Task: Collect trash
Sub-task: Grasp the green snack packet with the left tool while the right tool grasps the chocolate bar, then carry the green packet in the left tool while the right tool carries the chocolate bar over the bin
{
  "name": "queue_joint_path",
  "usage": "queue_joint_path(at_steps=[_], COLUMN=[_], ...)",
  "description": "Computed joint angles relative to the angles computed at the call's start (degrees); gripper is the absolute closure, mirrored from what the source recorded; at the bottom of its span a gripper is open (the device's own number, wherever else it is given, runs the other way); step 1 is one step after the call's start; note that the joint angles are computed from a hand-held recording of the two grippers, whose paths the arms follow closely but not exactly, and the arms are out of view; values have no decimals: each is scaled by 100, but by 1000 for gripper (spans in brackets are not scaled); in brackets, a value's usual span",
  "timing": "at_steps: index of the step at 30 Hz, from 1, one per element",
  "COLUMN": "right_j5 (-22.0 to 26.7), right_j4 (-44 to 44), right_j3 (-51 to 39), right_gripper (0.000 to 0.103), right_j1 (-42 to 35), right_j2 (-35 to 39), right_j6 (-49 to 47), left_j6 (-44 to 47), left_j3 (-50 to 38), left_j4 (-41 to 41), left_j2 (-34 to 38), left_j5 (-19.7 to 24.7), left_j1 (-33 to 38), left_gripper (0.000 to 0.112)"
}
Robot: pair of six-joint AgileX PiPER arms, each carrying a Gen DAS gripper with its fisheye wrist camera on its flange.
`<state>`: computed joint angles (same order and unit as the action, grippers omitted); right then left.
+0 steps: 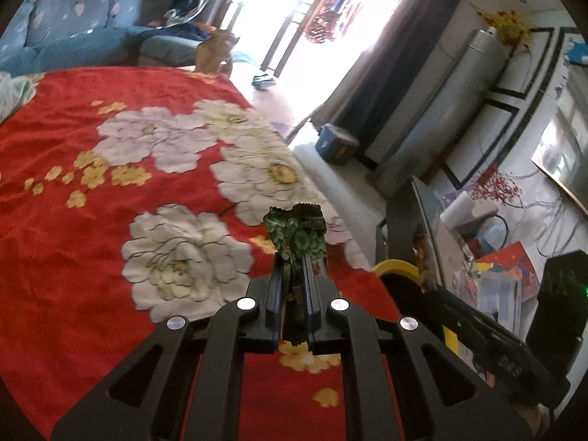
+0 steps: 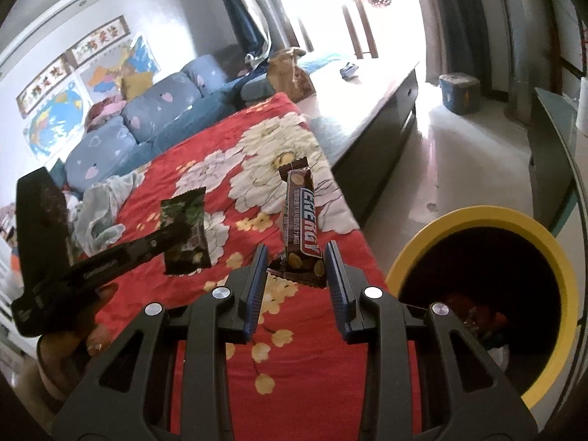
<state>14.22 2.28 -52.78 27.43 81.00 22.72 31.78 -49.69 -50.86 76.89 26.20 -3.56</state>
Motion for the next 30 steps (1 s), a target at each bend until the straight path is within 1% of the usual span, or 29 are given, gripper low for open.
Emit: queue_joint_path(at_steps=[11,18,26,30], right_j5=[76,87,75,103], right_j4=[-355,-636,-469,-765], right_j3=[248,404,588,655], right_gripper=[78,78,78,78], right_j1=[-218,-348,-584,-616], right_j2=[-415,-616,-819,-921], right_j6=[389,690,515,835], left_j6=[-513,-762,-1188,-1462], left_j3=[-25,-35,-39,-61], left_j4=[527,786,1190,1473], left_j2=[-371,-466,-557,-571], left_j5=[-86,-153,-265,-325], left_j1=[-574,-851,-1244,-1517], left_gripper=[103,103,103,103])
